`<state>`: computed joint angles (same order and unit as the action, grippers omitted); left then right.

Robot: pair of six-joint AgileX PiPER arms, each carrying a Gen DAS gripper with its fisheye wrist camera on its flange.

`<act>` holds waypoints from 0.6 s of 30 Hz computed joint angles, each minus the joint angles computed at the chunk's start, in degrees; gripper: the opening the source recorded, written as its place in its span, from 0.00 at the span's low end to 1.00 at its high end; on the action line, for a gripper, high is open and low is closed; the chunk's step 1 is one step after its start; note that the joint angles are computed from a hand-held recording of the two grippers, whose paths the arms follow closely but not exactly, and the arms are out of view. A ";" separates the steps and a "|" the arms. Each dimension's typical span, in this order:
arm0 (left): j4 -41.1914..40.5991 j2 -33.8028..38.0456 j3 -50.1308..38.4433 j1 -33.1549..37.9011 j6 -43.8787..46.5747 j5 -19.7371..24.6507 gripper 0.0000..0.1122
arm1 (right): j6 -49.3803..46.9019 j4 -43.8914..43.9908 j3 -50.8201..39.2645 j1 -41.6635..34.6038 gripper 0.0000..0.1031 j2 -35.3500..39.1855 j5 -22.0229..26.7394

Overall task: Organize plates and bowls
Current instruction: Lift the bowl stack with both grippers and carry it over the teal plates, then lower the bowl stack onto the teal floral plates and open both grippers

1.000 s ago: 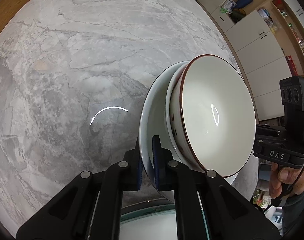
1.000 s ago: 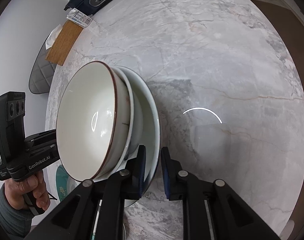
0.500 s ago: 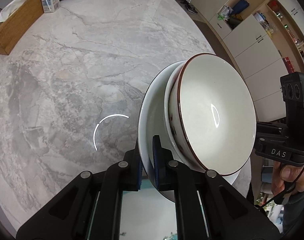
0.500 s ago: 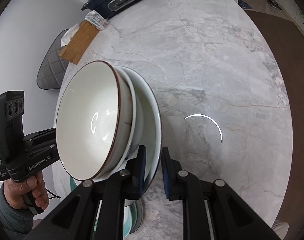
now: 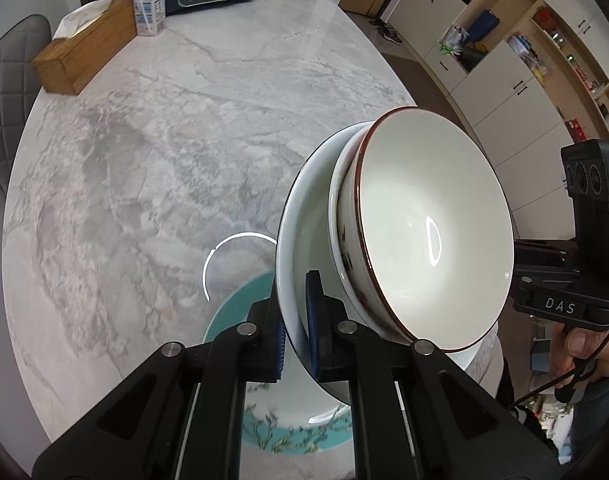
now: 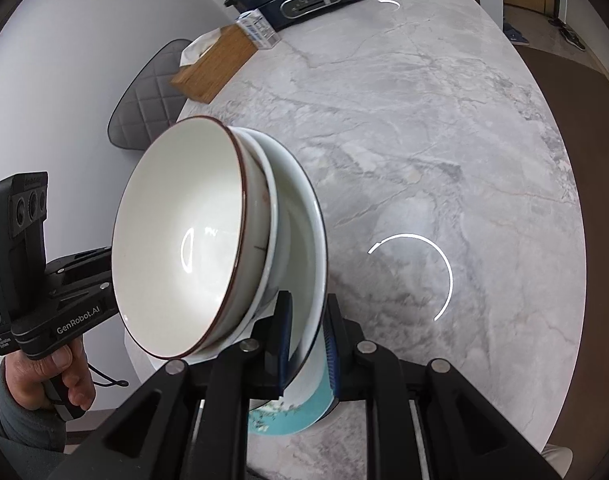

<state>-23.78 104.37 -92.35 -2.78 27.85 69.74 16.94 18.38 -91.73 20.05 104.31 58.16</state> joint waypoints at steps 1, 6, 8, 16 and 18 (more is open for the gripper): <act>-0.14 -1.11 1.85 0.81 0.90 -0.24 0.06 | 0.88 -0.36 0.86 1.09 0.17 -0.49 -0.40; -0.59 -5.68 12.27 4.58 5.08 -2.54 0.06 | 4.03 -0.35 6.29 5.14 0.17 -1.89 -3.74; -0.32 -6.68 16.06 5.50 6.55 -4.14 0.06 | 4.59 0.19 8.55 6.27 0.17 -2.04 -5.34; 0.81 -6.58 25.01 7.55 10.16 -10.80 0.06 | 7.43 0.04 14.52 9.93 0.16 -1.55 -10.11; 0.79 -6.36 25.68 7.97 10.36 -11.53 0.06 | 7.92 0.13 15.40 10.43 0.16 -1.63 -11.16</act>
<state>-22.99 98.01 -66.67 5.19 38.21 58.21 24.86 18.51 -76.33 30.49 102.68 47.00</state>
